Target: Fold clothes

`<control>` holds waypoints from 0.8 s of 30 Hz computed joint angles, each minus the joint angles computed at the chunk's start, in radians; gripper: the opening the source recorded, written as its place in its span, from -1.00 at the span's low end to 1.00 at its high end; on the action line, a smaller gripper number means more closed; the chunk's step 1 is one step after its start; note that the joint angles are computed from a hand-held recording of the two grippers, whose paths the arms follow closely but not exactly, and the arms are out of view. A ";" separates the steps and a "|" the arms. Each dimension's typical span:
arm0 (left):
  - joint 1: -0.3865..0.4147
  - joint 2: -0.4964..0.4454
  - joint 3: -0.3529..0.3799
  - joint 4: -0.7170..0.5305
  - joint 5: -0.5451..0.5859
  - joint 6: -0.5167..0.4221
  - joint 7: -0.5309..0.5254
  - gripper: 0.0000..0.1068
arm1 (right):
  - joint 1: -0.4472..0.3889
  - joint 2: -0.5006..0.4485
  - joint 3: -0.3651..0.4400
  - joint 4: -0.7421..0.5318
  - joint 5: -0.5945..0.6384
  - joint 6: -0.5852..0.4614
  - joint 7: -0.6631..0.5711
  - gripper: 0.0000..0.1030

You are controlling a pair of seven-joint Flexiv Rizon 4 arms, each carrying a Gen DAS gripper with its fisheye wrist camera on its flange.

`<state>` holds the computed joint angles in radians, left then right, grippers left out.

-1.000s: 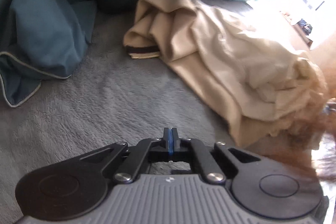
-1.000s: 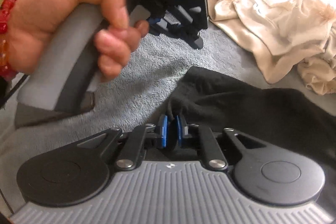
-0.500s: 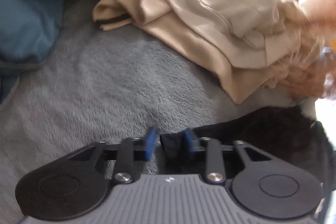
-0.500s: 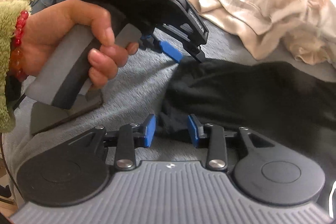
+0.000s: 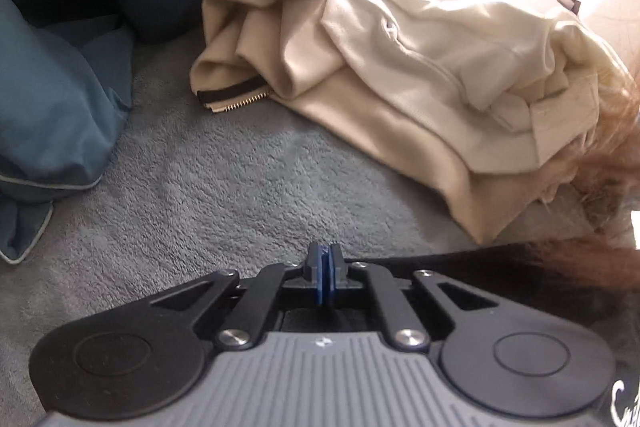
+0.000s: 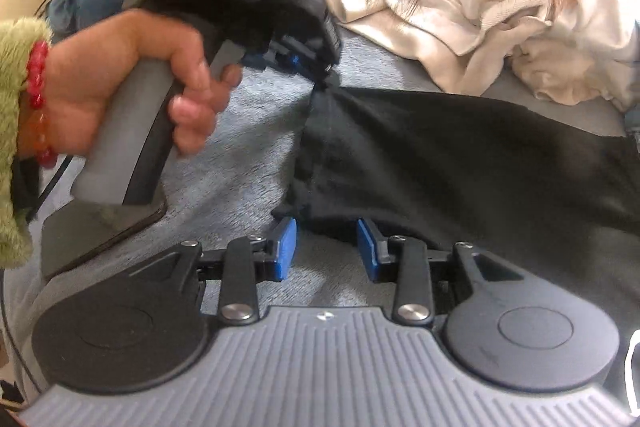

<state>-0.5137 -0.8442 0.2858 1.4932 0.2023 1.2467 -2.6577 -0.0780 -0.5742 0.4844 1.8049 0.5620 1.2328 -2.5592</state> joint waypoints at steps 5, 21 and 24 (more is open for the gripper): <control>0.001 0.002 -0.008 0.012 -0.008 0.005 -0.017 -0.91 | 0.069 -0.027 -0.050 0.021 -0.064 0.059 0.128 -0.31; 0.113 0.164 -0.292 0.329 -0.164 0.181 0.287 -0.51 | -0.028 0.059 -0.132 -0.005 0.018 -0.073 0.092 -0.23; 0.044 0.147 -0.225 0.296 -0.159 0.171 0.319 -0.51 | -0.032 0.041 -0.152 -0.017 -0.017 -0.067 0.099 -0.23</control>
